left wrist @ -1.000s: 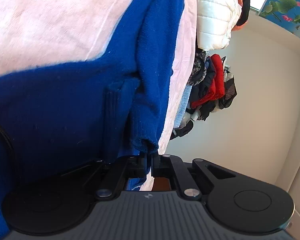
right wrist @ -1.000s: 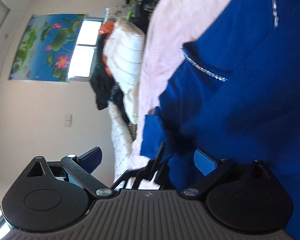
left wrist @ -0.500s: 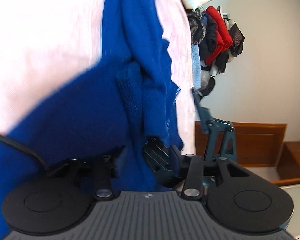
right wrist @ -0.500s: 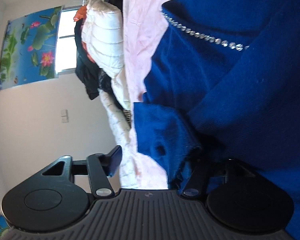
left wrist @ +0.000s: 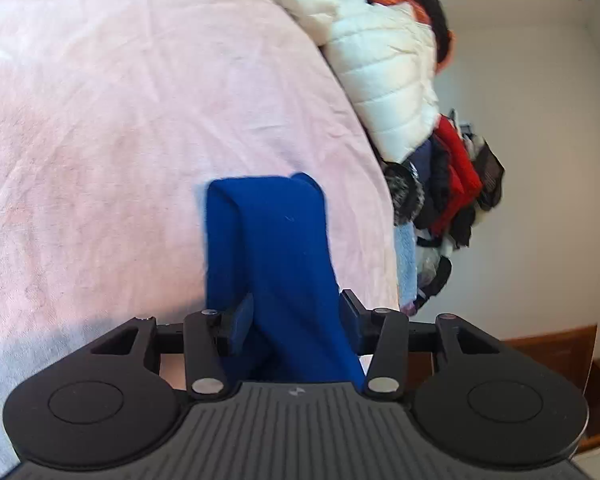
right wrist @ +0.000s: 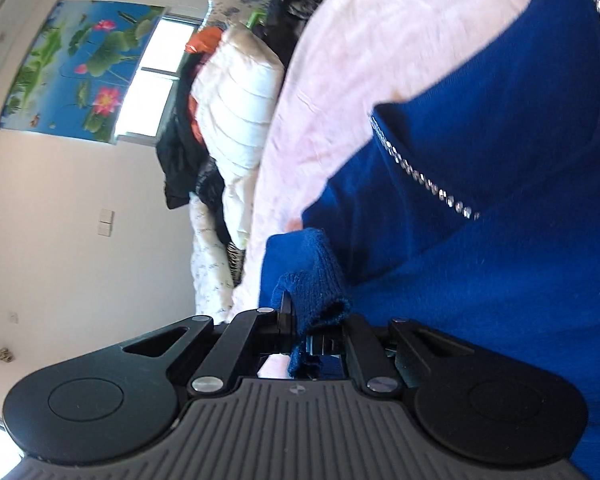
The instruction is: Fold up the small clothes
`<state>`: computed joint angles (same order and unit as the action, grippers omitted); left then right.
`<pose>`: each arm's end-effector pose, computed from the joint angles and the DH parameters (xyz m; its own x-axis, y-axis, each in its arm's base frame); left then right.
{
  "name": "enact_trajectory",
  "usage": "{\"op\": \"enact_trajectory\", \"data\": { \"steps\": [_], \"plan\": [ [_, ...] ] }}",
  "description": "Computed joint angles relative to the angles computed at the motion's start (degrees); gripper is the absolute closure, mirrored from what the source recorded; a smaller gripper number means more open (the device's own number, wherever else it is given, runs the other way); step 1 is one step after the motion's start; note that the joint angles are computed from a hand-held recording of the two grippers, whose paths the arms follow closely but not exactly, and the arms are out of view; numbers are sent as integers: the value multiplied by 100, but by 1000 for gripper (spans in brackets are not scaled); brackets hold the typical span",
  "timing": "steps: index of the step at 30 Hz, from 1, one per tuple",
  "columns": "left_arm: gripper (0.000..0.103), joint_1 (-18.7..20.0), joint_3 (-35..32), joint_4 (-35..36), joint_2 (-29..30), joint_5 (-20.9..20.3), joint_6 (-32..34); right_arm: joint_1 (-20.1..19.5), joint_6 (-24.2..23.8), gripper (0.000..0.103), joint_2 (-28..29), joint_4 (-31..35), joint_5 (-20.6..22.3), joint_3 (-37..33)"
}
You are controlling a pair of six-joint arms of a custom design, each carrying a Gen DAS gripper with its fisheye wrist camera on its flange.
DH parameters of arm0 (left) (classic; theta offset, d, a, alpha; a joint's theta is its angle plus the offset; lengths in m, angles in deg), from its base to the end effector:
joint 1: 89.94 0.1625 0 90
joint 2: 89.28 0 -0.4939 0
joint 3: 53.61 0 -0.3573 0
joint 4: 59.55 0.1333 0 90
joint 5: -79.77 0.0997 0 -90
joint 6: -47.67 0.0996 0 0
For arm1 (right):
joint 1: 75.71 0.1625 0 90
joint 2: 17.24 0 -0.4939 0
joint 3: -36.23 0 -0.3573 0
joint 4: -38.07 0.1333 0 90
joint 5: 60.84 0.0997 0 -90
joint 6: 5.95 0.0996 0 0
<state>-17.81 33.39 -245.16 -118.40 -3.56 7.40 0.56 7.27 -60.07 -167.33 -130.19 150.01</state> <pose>-0.0956 -0.7686 0.0830 -0.8948 -0.3056 0.3255 -0.4400 0.7276 -0.5263 0.0176 -0.6377 0.1638 -0.9032 0.1413 -0.4052 0.3862 0.6792 -0.6242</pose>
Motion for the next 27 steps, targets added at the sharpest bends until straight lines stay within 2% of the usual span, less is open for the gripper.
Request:
{"op": "enact_trajectory", "data": {
  "steps": [2, 4, 9, 10, 11, 12, 13, 16, 18, 21, 23, 27],
  "plan": [
    [57, 108, -98, 59, 62, -129, -413, -49, -30, 94, -124, 4, 86, 66],
    [57, 105, -171, 47, 142, -15, -571, -126, -38, 94, -238, -97, 275, 155],
    [58, 100, -108, 37, 132, 124, -593, -241, -5, 94, -473, -301, 560, 306],
    [62, 73, -50, 35, 97, 210, -612, -233, -44, 94, -517, -298, 531, 315],
    [73, 30, 82, 12, 29, 330, -613, -250, -84, 94, -572, -314, 538, 353],
    [100, -2, 104, 92, 10, 291, -499, -282, -107, 94, -619, -357, 591, 413],
    [100, -29, 158, 110, -7, 146, -274, -331, -163, 94, -705, -385, 648, 504],
    [100, -256, 385, 164, -37, 209, 455, -547, -335, 94, -995, -590, 654, 879],
    [100, -305, 472, 305, -19, 152, 583, -769, -308, 94, -1190, -646, 450, 1113],
    [100, -380, 583, 426, 18, 278, 701, -1047, -156, 94, -1288, -535, 132, 1284],
    [100, -426, 659, 392, 1, 232, 787, -1068, -278, 94, -1339, -494, -86, 1369],
    [100, -549, 750, 427, -22, 267, 1129, -1099, -592, 94, -1521, -707, -138, 1591]
  ]
}}
